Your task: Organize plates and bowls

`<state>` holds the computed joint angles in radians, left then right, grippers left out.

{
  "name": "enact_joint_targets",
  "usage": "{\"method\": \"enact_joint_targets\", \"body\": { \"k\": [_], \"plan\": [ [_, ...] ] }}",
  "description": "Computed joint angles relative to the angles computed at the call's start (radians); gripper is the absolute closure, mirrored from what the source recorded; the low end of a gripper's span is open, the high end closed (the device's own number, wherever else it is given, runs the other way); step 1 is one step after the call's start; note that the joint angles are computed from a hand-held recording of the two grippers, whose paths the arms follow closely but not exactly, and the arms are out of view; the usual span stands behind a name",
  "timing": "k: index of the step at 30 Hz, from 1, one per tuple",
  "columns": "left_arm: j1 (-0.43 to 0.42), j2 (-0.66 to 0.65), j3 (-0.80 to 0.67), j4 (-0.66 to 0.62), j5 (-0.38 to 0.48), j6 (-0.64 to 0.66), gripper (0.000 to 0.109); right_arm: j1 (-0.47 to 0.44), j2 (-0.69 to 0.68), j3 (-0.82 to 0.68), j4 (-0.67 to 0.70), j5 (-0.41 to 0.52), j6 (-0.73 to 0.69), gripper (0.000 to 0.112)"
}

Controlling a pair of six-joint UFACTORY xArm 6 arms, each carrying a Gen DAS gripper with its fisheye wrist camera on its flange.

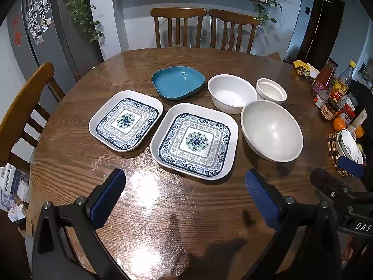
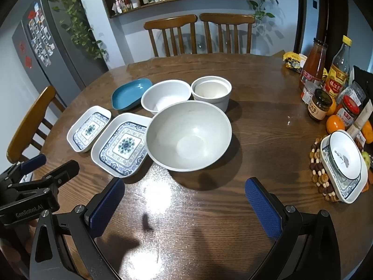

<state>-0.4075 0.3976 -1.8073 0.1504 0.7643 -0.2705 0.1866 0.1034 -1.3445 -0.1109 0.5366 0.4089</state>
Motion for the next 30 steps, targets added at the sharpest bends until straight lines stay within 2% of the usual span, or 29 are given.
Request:
{"method": "enact_joint_targets", "body": {
  "k": [3,9,14,17,23,26,28,30],
  "plan": [
    [0.002,0.002,-0.002,-0.025,-0.001,0.016,0.007,0.002,-0.001,-0.003,-0.005,0.009,0.009,0.009],
    [0.033,0.017,-0.011,-0.180,0.014,0.090,0.007,0.007,-0.003,0.004,0.019,0.013,-0.001,0.009],
    [0.094,0.033,-0.016,-0.321,0.012,0.139,0.007,0.019,0.016,-0.002,0.126,0.006,-0.077,0.009],
    [0.129,0.053,-0.041,-0.409,0.040,0.173,0.008,0.025,0.043,-0.021,0.211,0.009,-0.129,0.009],
    [0.159,0.110,-0.105,-0.490,0.090,0.241,0.020,0.039,0.119,-0.085,0.289,0.022,-0.161,0.009],
    [0.161,0.155,-0.155,-0.502,0.115,0.282,0.028,0.042,0.165,-0.131,0.308,0.038,-0.154,0.009],
    [0.161,0.187,-0.193,-0.510,0.130,0.302,0.037,0.041,0.199,-0.169,0.341,0.054,-0.160,0.009],
    [0.162,0.225,-0.238,-0.511,0.148,0.315,0.038,0.042,0.228,-0.199,0.356,0.060,-0.159,0.009]
  ]
}}
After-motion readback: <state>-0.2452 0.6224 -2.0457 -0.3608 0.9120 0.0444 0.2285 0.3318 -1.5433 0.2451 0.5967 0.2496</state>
